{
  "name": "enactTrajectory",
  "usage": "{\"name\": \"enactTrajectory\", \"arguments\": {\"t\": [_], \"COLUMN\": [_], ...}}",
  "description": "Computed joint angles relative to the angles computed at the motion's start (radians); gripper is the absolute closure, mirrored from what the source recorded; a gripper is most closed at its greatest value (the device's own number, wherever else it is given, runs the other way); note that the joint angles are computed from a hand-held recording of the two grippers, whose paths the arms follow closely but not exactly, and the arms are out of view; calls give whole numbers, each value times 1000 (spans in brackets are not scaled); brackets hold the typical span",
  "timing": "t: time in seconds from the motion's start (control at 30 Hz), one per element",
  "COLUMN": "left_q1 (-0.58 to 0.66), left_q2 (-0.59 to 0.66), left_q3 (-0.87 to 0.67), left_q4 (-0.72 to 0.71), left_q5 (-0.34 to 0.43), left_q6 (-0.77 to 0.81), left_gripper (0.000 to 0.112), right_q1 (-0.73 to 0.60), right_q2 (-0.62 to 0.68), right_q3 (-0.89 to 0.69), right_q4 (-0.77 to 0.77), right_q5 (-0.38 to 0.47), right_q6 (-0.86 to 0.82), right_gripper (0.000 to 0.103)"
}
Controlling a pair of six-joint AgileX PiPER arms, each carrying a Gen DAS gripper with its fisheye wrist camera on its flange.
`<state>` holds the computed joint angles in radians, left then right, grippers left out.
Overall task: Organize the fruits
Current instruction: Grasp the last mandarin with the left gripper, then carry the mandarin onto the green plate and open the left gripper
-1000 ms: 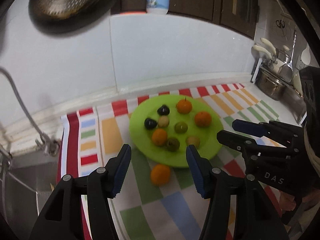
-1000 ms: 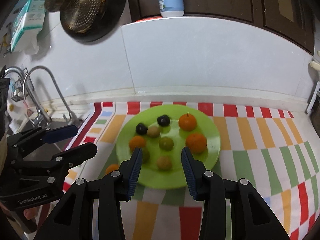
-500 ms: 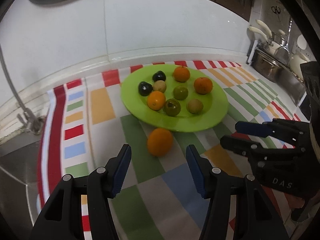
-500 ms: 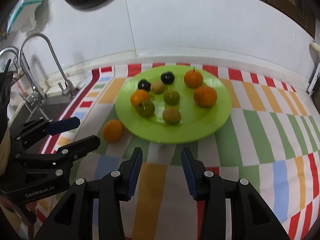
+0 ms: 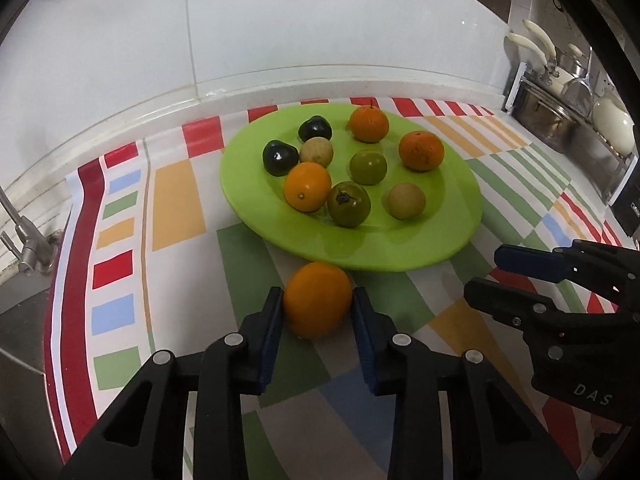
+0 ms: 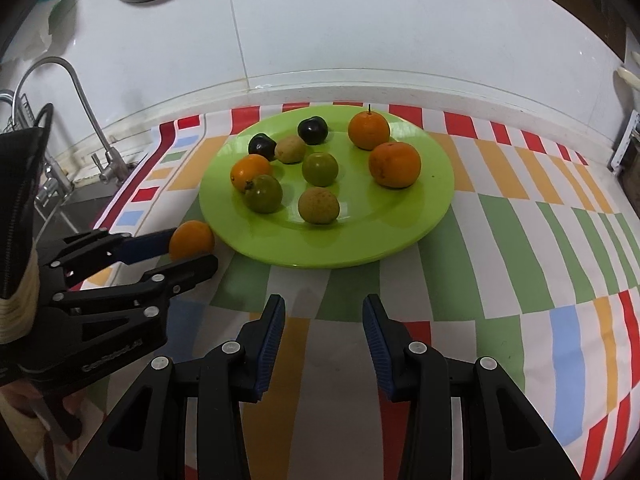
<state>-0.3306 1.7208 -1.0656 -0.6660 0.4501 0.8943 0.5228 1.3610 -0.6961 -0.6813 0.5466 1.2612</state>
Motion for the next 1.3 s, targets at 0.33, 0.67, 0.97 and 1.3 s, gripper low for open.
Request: {"name": "enactTrajectory", "arguments": {"t": [0.33,0.67,0.97,1.3], "left_q1": [2,-25,-94,-162], "left_q2": [-84,-189,-239,-155], "left_q3": [36,45,2,-141], "left_q4": [34,66,124,189], "left_q5": [9,47,52,57], "left_q6": [-55,-110,-179,-256], "left_gripper": [79,79,79,79], "right_q1": [11,59,80,-52], "right_q2": [-35,-160,-268,-290], "right_q3": [1,4,-6,-32], "right_q4": [11,-9,-64,-20], "right_q5": [7,92,192,151], "right_q6": [-14,9,38,-101], "right_gripper": [62,62,62,62]}}
